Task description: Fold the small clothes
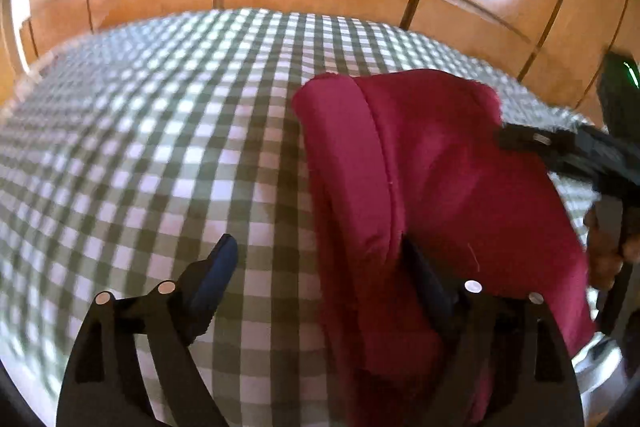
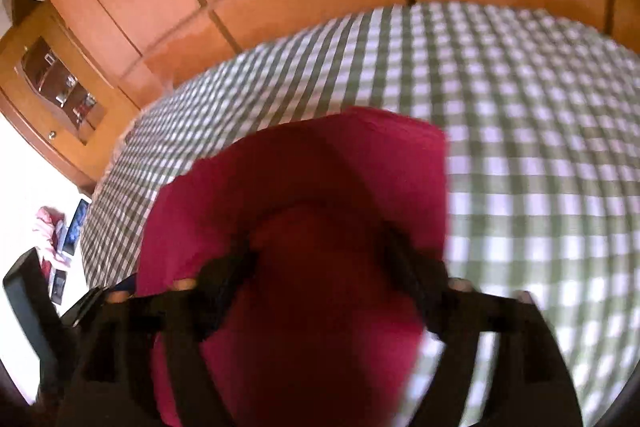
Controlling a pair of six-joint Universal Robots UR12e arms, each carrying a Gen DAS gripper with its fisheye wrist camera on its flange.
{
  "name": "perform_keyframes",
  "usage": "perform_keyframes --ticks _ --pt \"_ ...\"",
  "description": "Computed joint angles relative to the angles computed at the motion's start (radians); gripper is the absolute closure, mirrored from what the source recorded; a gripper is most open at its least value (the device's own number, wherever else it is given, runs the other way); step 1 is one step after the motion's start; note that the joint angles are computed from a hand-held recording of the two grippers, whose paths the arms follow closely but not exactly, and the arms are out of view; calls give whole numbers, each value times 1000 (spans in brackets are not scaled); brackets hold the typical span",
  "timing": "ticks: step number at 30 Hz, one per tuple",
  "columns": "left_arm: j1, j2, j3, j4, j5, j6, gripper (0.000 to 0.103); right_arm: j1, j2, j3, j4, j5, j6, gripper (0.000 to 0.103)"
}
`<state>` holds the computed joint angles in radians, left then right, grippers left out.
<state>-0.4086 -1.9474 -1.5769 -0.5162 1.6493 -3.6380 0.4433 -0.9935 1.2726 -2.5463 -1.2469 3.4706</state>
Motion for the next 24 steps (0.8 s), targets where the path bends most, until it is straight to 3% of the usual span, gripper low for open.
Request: perform_keyframes --ticks 3,5,8,11,15,17,18,22,24 --pt "39 14 -41 55 -147 -57 18 -29 -44 95 -67 103 50 10" --pt "48 15 -52 80 -178 -67 17 -50 -54 147 -86 218 95 10" --pt "48 11 -55 102 -200 -45 23 -57 -40 156 -134 301 143 9" --pt "64 11 -66 130 -277 -68 30 -53 -26 127 -81 359 80 13" --pt "80 11 -95 198 -354 -115 40 -36 -16 92 -25 345 37 38" --pt "96 4 -117 277 -453 -174 60 -37 -22 98 -43 339 49 50" --pt "98 3 -121 295 -474 -191 60 -35 -27 102 -55 327 50 54" --pt "92 -2 -116 334 -505 -214 67 -40 -73 145 -113 298 29 59" --pt "81 -7 -91 314 -503 -185 67 -46 -95 167 -146 292 20 59"
